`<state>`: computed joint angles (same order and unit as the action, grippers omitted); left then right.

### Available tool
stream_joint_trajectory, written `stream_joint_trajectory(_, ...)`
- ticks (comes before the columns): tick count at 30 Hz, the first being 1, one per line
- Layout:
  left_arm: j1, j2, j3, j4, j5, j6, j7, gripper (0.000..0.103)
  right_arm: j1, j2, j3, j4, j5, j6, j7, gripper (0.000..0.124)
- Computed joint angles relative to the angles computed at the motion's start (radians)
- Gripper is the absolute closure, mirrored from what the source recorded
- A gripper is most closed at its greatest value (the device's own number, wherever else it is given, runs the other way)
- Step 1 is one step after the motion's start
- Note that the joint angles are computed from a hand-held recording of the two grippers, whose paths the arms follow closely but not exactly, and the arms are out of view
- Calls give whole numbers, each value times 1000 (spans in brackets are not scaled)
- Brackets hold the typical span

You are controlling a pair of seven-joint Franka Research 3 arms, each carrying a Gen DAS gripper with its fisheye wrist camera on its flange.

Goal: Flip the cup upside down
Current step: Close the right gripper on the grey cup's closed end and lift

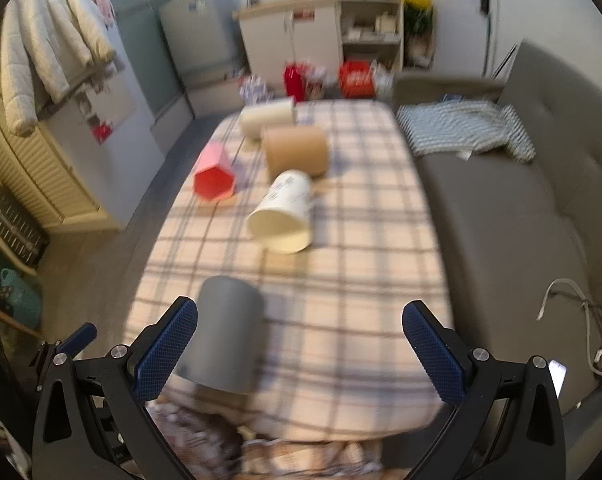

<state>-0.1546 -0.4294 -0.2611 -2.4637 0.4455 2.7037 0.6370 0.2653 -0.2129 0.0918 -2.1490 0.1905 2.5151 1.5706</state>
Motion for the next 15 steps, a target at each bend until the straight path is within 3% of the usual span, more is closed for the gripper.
stream_joint_trajectory(4,34,-27,30,-34,10,1,5,4,20,114,32,124,-74,-127,44,21)
stream_joint_trajectory(10,66,-34,61,-63,-10,21,22,4,66,283,21,297,-90,-289,91,22)
stream_joint_trajectory(15,55,8,91,-60,-73,48,70,4,84,396,2,426,-85,-419,113,35)
